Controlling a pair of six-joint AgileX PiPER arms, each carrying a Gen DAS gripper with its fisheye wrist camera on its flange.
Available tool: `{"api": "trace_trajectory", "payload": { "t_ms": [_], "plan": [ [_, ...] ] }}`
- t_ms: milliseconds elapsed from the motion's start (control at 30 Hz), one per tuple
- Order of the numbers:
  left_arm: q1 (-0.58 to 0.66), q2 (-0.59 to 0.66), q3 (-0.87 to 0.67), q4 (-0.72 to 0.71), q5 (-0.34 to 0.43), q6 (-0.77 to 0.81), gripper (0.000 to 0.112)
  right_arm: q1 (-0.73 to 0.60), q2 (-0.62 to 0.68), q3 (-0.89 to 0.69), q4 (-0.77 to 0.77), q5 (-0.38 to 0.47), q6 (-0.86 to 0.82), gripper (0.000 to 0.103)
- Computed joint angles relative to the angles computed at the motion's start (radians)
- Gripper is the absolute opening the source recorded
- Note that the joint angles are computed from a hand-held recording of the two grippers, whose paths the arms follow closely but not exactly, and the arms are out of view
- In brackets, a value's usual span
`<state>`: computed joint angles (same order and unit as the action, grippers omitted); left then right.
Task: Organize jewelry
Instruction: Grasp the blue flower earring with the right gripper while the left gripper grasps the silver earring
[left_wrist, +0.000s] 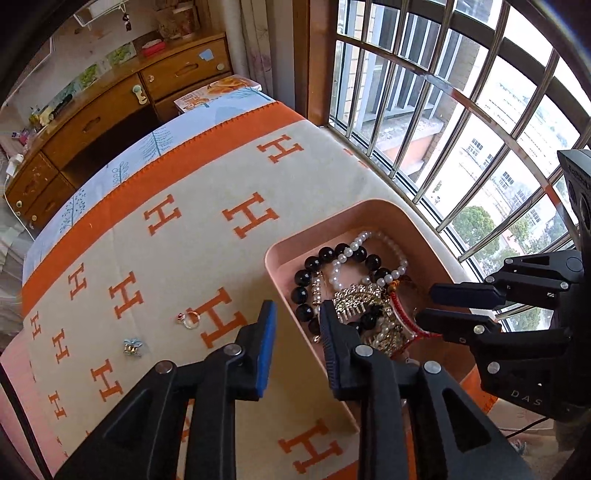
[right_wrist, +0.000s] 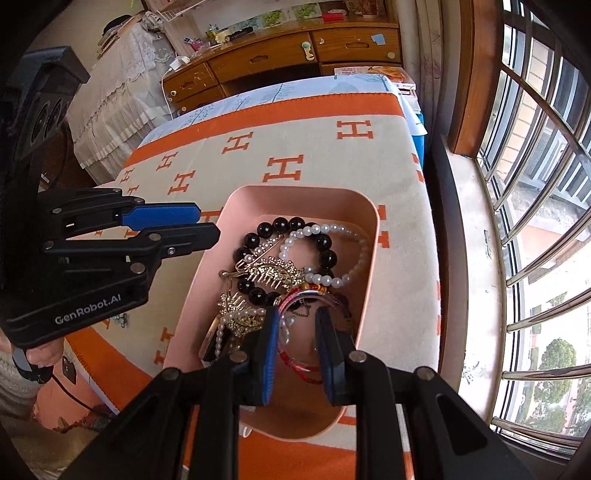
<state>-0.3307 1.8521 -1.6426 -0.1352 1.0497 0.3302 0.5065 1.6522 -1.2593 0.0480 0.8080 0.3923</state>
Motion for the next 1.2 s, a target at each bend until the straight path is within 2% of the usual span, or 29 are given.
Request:
{"api": "trace_trajectory", "payload": {
  "t_ms": [133, 300, 567, 700, 767, 800, 967, 1067, 1167, 1200],
  "plan": [
    [0.055, -0.07, 0.055, 0.014, -0.018, 0.021, 0.025, 0.042, -0.002, -0.027, -0.035, 0.012, 0.039, 0.02],
    [0.157, -0.156, 0.127, 0.021, -0.044, 0.06, 0.041, 0.095, -0.003, -0.064, -0.064, 0.026, 0.078, 0.02],
    [0.353, -0.274, 0.271, -0.021, -0.075, 0.168, 0.042, 0.185, 0.043, -0.148, -0.054, 0.037, 0.084, 0.02],
    [0.476, -0.321, 0.343, -0.089, -0.083, 0.259, 0.043, 0.231, 0.097, -0.21, -0.016, 0.03, 0.06, 0.021],
    [0.536, -0.34, 0.379, -0.121, -0.087, 0.312, 0.046, 0.251, 0.127, -0.239, 0.004, 0.028, 0.047, 0.032],
    [0.565, -0.347, 0.398, -0.135, -0.088, 0.342, 0.047, 0.262, 0.143, -0.254, 0.008, 0.027, 0.043, 0.033],
    [0.684, -0.384, 0.513, -0.205, -0.122, 0.489, 0.055, 0.314, 0.232, -0.317, -0.006, 0.01, 0.041, 0.033],
    [0.739, -0.405, 0.589, -0.26, -0.15, 0.586, 0.059, 0.332, 0.29, -0.337, 0.043, -0.018, 0.01, 0.033],
    [0.776, -0.412, 0.647, -0.3, -0.173, 0.66, 0.072, 0.358, 0.37, -0.398, 0.066, 0.01, -0.003, 0.033],
    [0.788, -0.413, 0.662, -0.318, -0.181, 0.685, 0.072, 0.367, 0.397, -0.423, 0.066, 0.024, -0.003, 0.033]
  ]
}}
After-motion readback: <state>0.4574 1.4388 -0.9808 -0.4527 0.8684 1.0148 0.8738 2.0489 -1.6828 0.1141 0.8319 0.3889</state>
